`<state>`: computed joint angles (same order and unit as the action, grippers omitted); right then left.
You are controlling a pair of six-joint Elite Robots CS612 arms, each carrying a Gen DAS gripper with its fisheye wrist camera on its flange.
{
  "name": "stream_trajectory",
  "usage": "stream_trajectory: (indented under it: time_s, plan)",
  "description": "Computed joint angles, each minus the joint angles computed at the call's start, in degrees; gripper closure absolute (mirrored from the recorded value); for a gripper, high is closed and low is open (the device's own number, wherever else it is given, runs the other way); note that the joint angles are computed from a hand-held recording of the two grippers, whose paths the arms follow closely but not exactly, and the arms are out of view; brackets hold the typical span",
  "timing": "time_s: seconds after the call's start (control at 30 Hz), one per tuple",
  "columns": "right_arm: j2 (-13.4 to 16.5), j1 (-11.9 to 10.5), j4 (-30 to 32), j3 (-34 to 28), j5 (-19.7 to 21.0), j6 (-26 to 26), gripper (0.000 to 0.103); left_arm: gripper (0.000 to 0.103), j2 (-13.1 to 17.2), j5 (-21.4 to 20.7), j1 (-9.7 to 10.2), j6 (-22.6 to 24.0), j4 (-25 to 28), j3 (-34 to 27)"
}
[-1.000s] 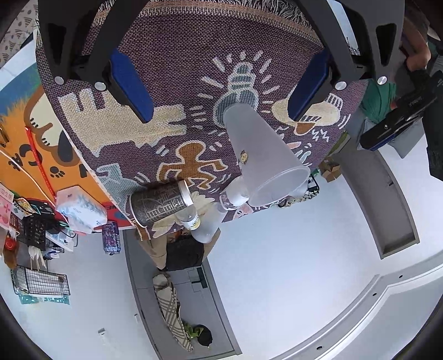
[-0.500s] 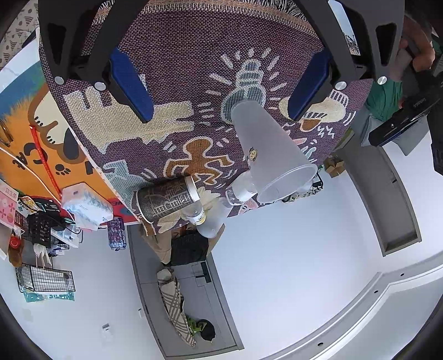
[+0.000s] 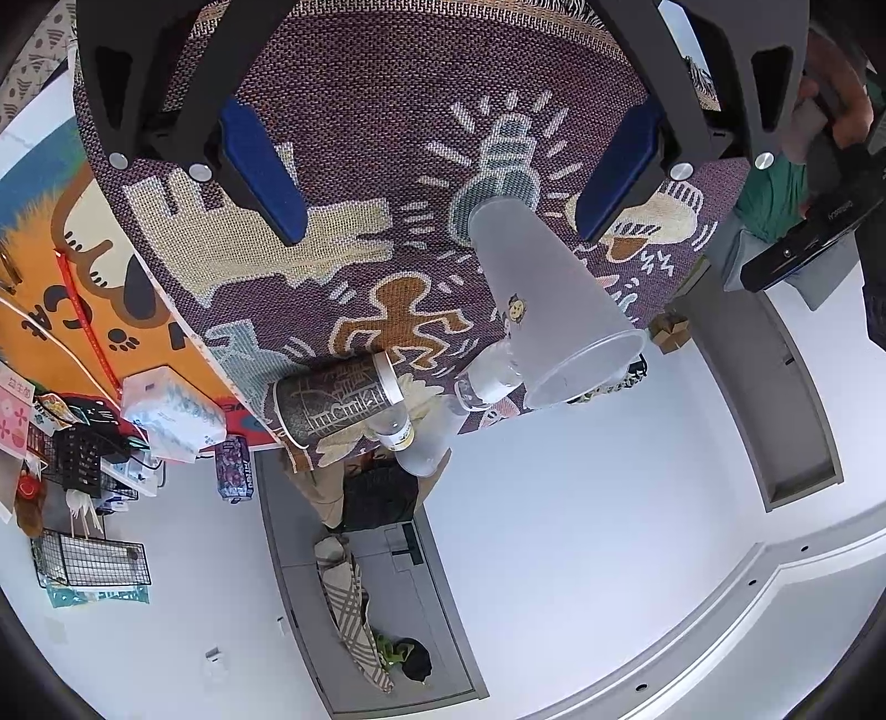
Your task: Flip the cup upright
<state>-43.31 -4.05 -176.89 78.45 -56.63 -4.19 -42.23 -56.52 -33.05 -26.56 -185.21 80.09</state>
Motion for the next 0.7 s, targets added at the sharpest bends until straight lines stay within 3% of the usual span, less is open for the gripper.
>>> stream_trajectory:
  time_s: [0.7]
  plan:
    - [0.11, 0.09, 0.64, -0.12, -0.20, 0.06, 0.008, 0.006, 0.27, 0.12, 0.10, -0.47, 0.25, -0.15]
